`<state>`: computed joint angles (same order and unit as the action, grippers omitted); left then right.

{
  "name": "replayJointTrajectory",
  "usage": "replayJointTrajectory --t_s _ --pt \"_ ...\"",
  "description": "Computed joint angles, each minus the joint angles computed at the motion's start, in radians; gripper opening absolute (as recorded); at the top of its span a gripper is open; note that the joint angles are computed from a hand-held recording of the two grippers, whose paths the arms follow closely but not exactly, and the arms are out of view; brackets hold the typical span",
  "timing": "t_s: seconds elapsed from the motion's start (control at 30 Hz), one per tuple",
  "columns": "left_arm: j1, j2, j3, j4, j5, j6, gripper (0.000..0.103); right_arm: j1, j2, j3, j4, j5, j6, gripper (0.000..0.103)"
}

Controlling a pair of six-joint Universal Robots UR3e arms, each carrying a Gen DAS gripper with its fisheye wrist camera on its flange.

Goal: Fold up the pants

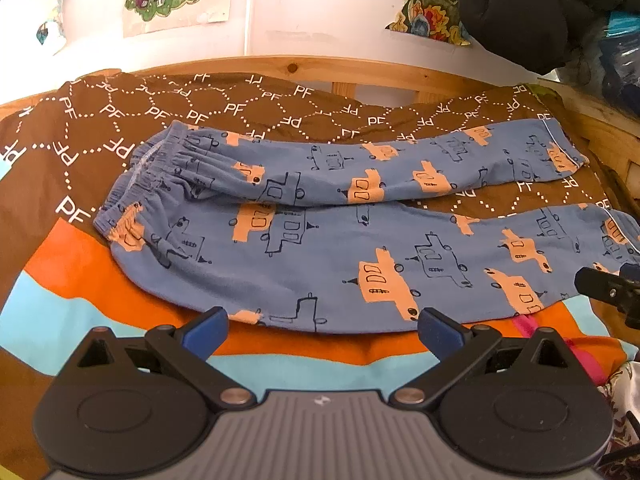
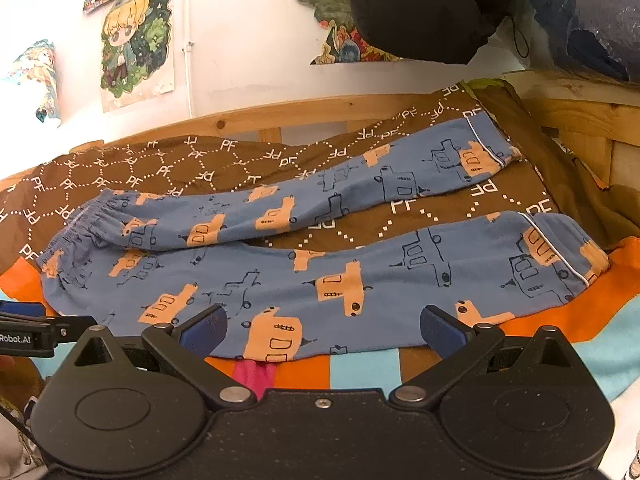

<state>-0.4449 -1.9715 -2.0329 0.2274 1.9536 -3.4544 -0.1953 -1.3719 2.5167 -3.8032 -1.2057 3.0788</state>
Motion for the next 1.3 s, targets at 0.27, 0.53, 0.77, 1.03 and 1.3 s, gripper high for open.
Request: replayJointTrajectory --t_s 0.27,0.53,0.77,1.03,1.3 --pt "-0.004 -0.005 0.035 -0.055 0.011 -0.015 0.103 0.000 -0.027 -0.010 0.053 -0.009 0.001 0.102" --pt "0.000 -0.002 0.069 -0.123 0.008 -0.053 0.103 -0.014 -0.047 -0.007 0.070 0.005 0.017 0.102" --pt "0.012 -0.013 0.136 -0.156 -0.008 -0.015 0.103 -0.018 -0.049 -0.014 0.092 0.003 0.023 0.102" --pt "0.094 -0.028 0.407 -0.411 -0.105 0.150 0.103 -0.017 -0.091 -0.063 0.201 -0.021 0.015 0.102" --pt "0.203 -0.233 1.016 -0.859 -0.153 0.422 0.103 -0.107 -0.057 -0.473 0.668 0.183 -0.287 0.102"
